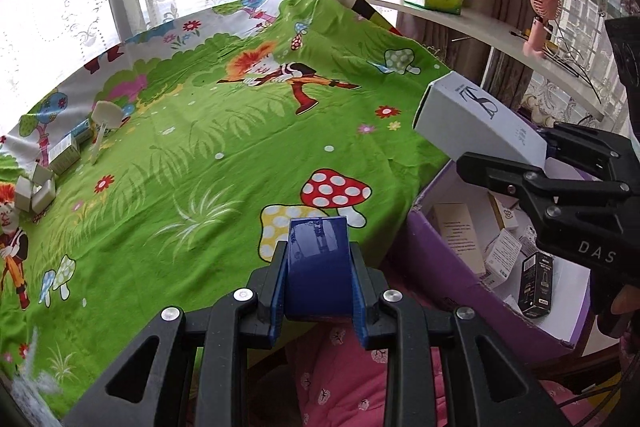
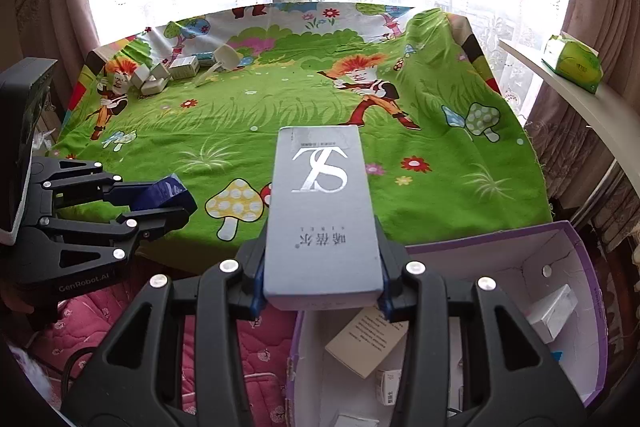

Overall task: Organize rigid objects
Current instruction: 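Carry the blue box and S-logo box over the storage box, then open both grippers to drop the blue and S-logo boxes inside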

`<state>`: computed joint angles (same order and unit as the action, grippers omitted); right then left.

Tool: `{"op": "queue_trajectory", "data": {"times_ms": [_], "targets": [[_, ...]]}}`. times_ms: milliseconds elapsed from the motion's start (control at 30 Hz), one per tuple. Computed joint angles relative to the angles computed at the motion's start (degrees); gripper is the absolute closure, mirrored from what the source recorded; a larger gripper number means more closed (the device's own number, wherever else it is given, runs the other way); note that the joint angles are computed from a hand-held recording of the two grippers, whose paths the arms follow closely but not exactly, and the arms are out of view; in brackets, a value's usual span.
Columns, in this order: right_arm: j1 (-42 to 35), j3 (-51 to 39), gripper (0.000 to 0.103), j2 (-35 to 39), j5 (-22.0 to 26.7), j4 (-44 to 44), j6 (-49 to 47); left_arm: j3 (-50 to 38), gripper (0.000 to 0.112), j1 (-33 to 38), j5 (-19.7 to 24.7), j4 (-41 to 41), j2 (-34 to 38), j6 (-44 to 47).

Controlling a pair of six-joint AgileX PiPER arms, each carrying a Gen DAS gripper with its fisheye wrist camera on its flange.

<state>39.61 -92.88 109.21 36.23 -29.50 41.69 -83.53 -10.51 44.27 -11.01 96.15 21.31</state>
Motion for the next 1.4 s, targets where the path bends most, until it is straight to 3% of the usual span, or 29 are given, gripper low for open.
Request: {"op": "queue_trajectory", "data": {"times_ms": [533, 933, 1033, 1067, 1100, 1133, 1167, 1300, 1400], "targets": [[-8.51, 21.98, 0.058, -14.32, -4.94, -11.86, 16.90, -9.48, 0.084, -16.55, 5.71, 7.20, 5.96, -4.14], [-13.46, 29.44, 0.058, -18.38, -0.79, -15.98, 21.59, -12.62, 0.084, -24.03, 6.12, 7.52, 10.24, -2.28], [-14.17, 29.06, 0.058, -18.08, 0.62, -15.49, 21.10, -13.11, 0.083, -22.41, 5.69, -0.30, 11.11, 2.66], [-14.16, 28.53, 0.055, -17.66, 1.67, -15.70, 21.46, -13.06, 0.074, -21.27, 5.74, -4.88, 11.41, 5.60], [-14.33, 27.73, 0.038, -17.06, 2.85, -15.06, 21.17, -13.86, 0.065, -20.74, 6.76, -7.34, 12.23, 6.67], [-14.72, 26.68, 0.025, -16.39, 3.66, -13.19, 19.59, -14.11, 0.045, -20.12, 7.42, -8.62, 12.65, 7.20], [-14.88, 25.99, 0.011, -15.94, 3.89, -11.99, 18.53, -12.55, 0.041, -19.25, 6.26, -10.46, 11.98, 8.37], [-13.24, 21.29, 0.011, -13.28, 4.96, -10.90, 17.29, -6.94, 0.041, -12.30, 3.69, -18.62, 8.56, 14.69], [-10.36, 12.94, 0.011, -7.55, 7.35, -9.31, 13.00, -4.11, 0.036, -6.08, -0.29, -17.58, 6.47, 14.54]]}}
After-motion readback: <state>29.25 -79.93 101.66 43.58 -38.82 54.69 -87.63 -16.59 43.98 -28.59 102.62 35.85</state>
